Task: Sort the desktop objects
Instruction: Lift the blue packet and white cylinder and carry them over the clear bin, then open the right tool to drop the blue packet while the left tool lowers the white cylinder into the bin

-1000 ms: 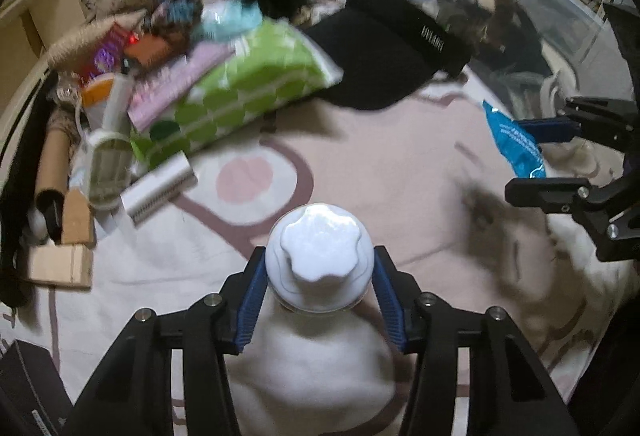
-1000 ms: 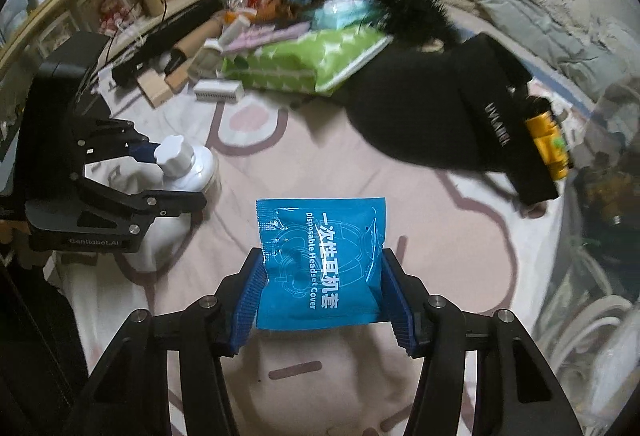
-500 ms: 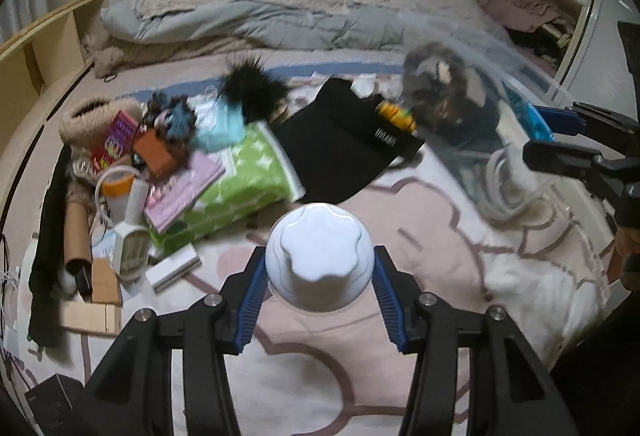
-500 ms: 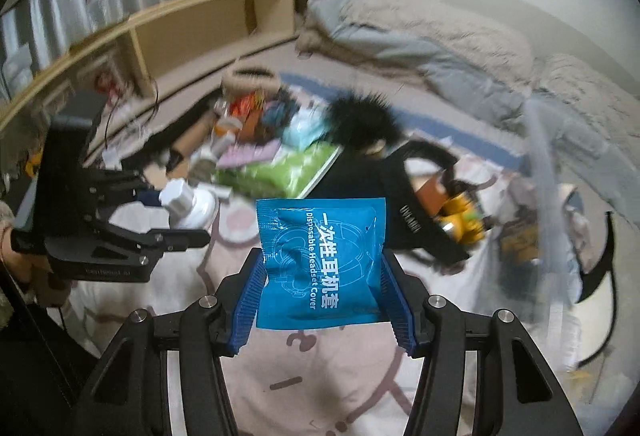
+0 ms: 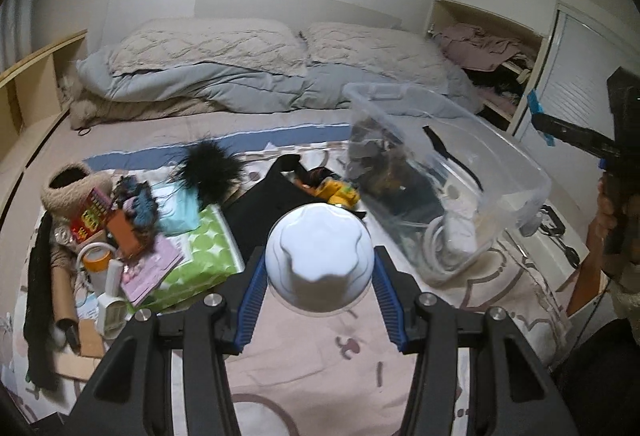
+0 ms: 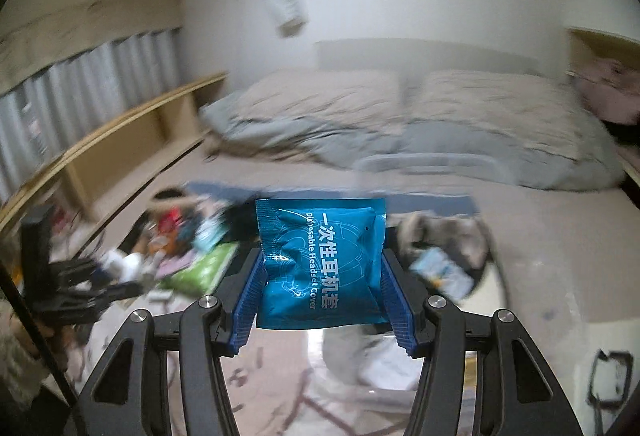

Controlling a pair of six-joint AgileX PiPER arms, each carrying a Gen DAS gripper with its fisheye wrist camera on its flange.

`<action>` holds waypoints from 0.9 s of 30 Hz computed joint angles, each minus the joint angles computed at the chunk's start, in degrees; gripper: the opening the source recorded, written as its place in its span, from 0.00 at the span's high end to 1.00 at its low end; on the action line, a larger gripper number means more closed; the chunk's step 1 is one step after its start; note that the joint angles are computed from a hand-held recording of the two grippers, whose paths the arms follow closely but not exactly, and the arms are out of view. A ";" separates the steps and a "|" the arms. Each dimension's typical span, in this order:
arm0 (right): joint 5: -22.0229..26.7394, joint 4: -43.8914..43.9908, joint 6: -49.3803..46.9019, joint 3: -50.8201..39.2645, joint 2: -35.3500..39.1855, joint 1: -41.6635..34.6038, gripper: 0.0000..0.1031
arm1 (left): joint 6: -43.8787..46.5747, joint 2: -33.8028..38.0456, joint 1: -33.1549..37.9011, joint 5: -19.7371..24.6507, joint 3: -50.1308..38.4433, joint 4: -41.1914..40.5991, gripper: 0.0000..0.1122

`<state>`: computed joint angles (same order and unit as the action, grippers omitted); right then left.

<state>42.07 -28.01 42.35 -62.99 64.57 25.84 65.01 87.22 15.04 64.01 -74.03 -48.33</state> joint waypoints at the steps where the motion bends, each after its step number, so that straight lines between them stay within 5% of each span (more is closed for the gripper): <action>1: 0.17 0.19 -0.05 0.76 -0.89 -1.80 0.45 | -0.10 -0.09 -0.36 0.03 -0.04 0.00 0.55; 14: 0.52 10.68 -9.86 6.63 -1.38 -19.90 0.44 | -1.92 -1.88 -5.54 -1.05 0.60 -0.48 0.55; 23: 1.81 7.65 -8.23 7.20 1.75 -19.74 0.44 | -2.75 -3.09 -9.01 -2.12 1.35 -0.23 0.55; 27: 7.07 4.05 -5.34 5.19 4.59 -17.71 0.36 | -3.14 -3.19 -10.04 -2.13 1.25 -0.07 0.54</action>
